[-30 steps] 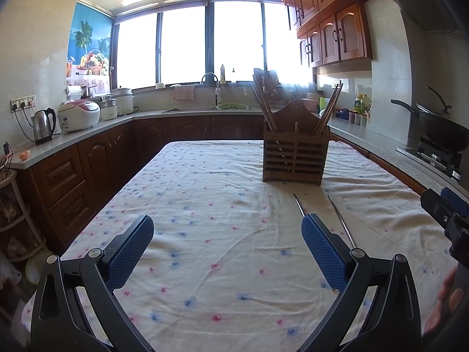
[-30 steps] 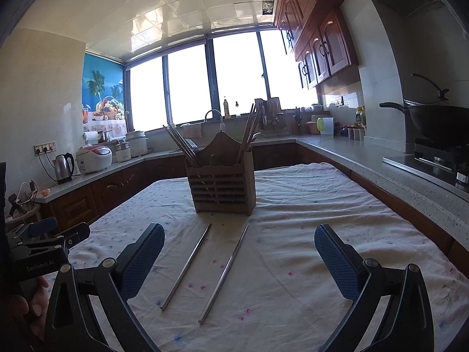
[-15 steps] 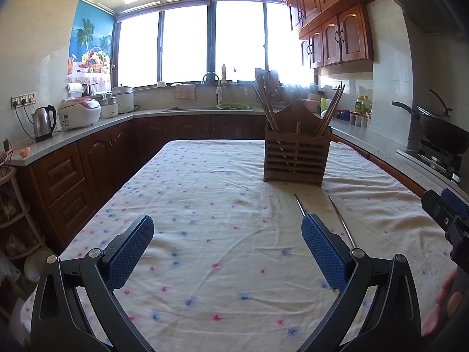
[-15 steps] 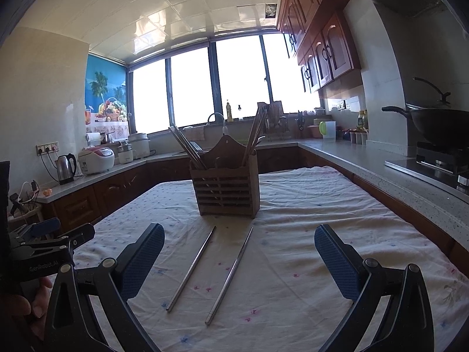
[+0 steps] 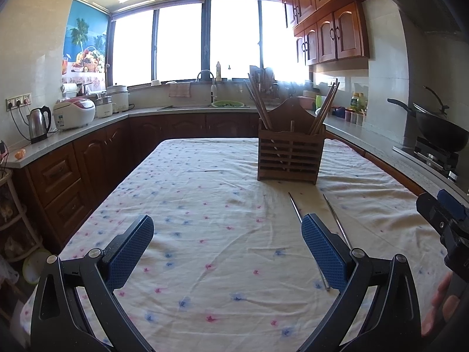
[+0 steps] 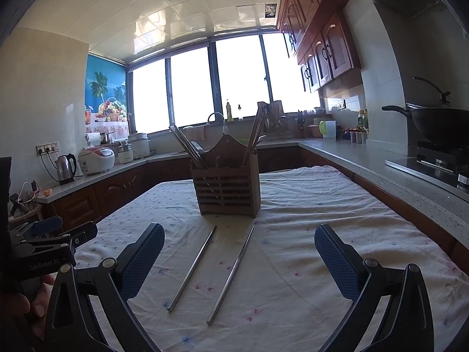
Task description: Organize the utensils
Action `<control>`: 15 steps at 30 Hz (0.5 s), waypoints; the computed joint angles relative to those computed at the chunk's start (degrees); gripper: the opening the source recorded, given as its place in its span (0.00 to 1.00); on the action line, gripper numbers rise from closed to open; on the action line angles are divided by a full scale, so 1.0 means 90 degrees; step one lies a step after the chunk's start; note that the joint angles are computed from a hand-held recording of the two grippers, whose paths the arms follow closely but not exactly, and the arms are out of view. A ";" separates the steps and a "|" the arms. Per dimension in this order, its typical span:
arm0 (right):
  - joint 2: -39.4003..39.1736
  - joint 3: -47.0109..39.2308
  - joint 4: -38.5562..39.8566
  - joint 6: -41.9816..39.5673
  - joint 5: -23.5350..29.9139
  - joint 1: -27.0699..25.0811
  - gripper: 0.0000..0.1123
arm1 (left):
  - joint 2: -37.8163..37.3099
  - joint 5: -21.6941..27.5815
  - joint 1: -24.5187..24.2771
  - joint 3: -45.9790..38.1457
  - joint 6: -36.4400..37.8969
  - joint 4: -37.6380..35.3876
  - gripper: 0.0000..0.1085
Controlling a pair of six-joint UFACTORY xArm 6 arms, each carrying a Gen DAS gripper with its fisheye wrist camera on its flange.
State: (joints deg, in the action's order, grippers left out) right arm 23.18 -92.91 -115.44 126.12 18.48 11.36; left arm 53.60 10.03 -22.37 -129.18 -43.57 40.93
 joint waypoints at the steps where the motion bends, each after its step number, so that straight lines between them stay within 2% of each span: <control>1: -0.0003 0.0006 0.0012 -0.0008 0.0013 0.0000 0.92 | -0.0001 0.0003 -0.0003 -0.0007 -0.0008 0.0009 0.95; 15: -0.0040 0.0047 0.0043 -0.0054 0.0032 -0.0007 0.92 | -0.0111 -0.0141 -0.0010 0.0190 0.0109 -0.0072 0.95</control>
